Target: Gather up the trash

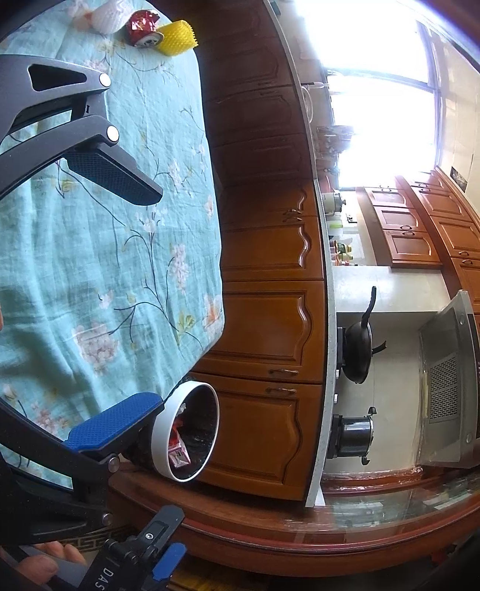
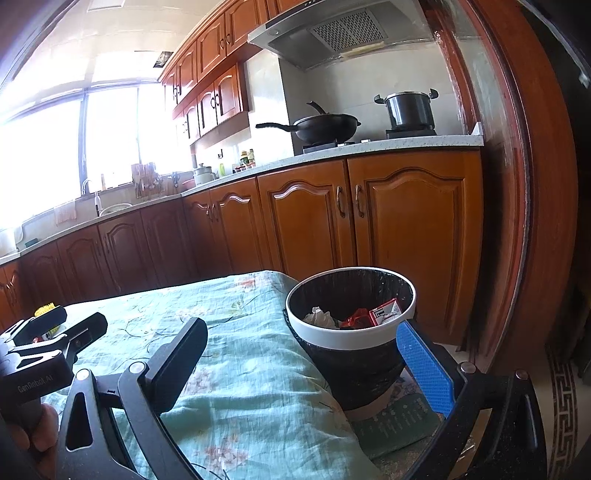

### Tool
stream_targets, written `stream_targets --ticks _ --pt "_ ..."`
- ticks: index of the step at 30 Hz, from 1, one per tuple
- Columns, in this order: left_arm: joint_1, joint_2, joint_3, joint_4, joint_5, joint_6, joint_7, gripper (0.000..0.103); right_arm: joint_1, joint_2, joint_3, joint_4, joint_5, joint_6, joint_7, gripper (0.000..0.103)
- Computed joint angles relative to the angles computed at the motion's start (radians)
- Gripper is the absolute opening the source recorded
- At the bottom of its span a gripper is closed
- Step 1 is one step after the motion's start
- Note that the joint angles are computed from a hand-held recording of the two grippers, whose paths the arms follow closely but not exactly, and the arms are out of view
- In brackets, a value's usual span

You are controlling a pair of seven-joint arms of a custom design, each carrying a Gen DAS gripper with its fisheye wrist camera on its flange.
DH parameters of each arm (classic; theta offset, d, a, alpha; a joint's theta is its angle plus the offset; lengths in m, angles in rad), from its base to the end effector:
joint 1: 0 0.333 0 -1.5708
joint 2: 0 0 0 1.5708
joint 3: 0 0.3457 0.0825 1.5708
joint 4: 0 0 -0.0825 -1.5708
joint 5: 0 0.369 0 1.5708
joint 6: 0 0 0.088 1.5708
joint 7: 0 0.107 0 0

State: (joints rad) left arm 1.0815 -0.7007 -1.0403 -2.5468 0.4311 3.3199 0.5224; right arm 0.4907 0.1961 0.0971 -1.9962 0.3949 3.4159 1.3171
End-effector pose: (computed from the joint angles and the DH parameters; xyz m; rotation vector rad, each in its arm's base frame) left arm 0.4457 -0.1048 0.5177 -1.6766 1.1682 -0.8081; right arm 0.5443 0.3039 0.5471 -1.6466 1.1234 -0.6457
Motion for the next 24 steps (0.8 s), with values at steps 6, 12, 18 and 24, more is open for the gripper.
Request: stream_targets --ticks 6,12,18,24 --pt "0.015 0.004 -0.004 -0.004 -0.005 0.02 0.013 0.102 -0.012 0.0 0.012 -0.002 -0.013 -0.001 0.007 0.103" --pt "0.023 0.006 -0.012 -0.008 -0.02 0.033 0.03 0.102 -0.011 0.001 0.011 -0.001 -0.017 -0.002 0.014 0.103" --pt "0.036 -0.002 -0.023 -0.01 -0.031 0.037 0.037 0.102 -0.005 0.001 0.005 0.001 -0.014 0.0 0.016 0.103" --pt "0.041 0.004 -0.026 -0.012 -0.04 0.047 0.048 0.102 -0.011 0.0 0.011 -0.002 -0.018 -0.001 0.021 0.103"
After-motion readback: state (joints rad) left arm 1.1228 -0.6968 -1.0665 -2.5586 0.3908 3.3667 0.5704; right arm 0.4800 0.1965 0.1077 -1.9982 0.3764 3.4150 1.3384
